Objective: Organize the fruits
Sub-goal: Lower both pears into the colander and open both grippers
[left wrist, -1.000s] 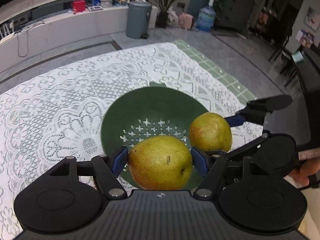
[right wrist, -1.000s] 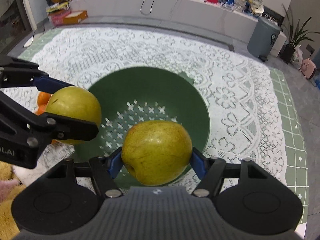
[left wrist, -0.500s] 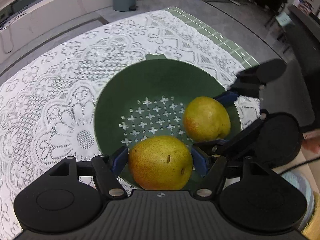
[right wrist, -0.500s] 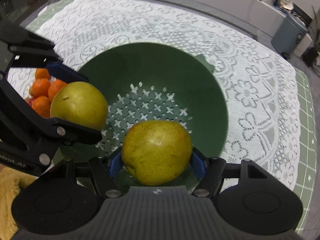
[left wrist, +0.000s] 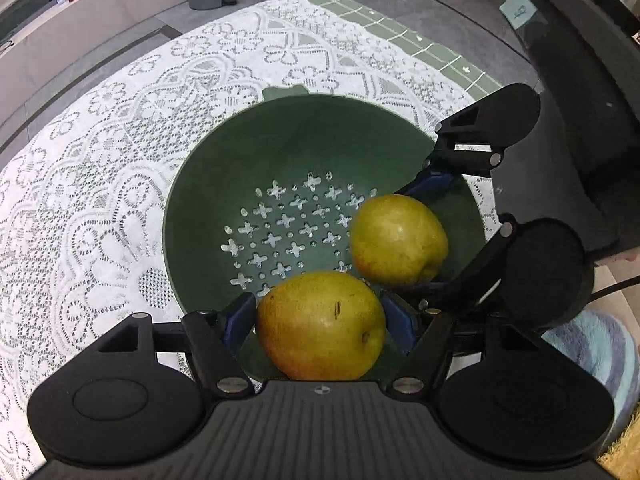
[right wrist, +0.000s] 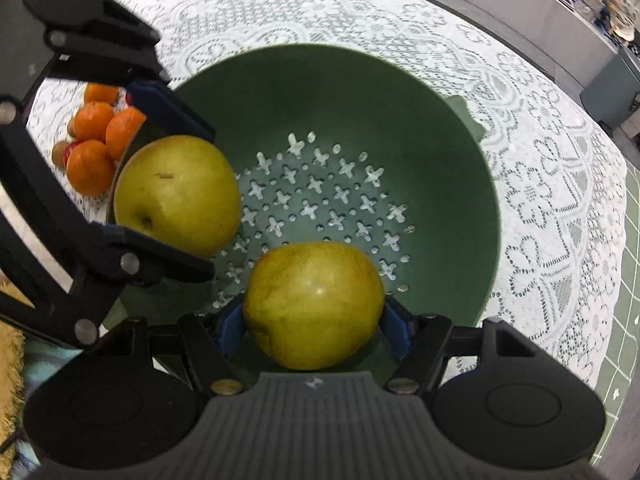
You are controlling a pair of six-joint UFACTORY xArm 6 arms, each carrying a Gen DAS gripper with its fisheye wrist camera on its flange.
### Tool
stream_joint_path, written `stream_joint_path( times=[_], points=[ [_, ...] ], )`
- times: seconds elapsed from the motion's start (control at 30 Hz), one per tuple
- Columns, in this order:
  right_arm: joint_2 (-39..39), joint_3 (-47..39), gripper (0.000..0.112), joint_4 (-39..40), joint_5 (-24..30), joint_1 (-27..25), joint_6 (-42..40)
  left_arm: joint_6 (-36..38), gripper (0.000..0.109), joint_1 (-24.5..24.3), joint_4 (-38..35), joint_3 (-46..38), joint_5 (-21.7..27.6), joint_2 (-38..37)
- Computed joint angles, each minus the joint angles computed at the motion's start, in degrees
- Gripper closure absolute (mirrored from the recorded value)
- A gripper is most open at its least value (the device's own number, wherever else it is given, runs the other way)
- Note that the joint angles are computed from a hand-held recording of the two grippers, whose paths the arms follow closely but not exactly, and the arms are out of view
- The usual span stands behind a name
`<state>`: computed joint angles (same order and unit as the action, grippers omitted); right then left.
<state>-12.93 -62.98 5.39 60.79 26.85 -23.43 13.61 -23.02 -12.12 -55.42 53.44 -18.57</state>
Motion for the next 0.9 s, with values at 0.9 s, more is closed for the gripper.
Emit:
stream_joint_path(
  times=[0.9],
  points=[
    [-3.98, 1.92, 0.037, -1.95, -0.48, 0.42, 3.08, -8.64, 0.028, -2.43, 8.41, 0.46, -0.28, -0.52]
  ],
)
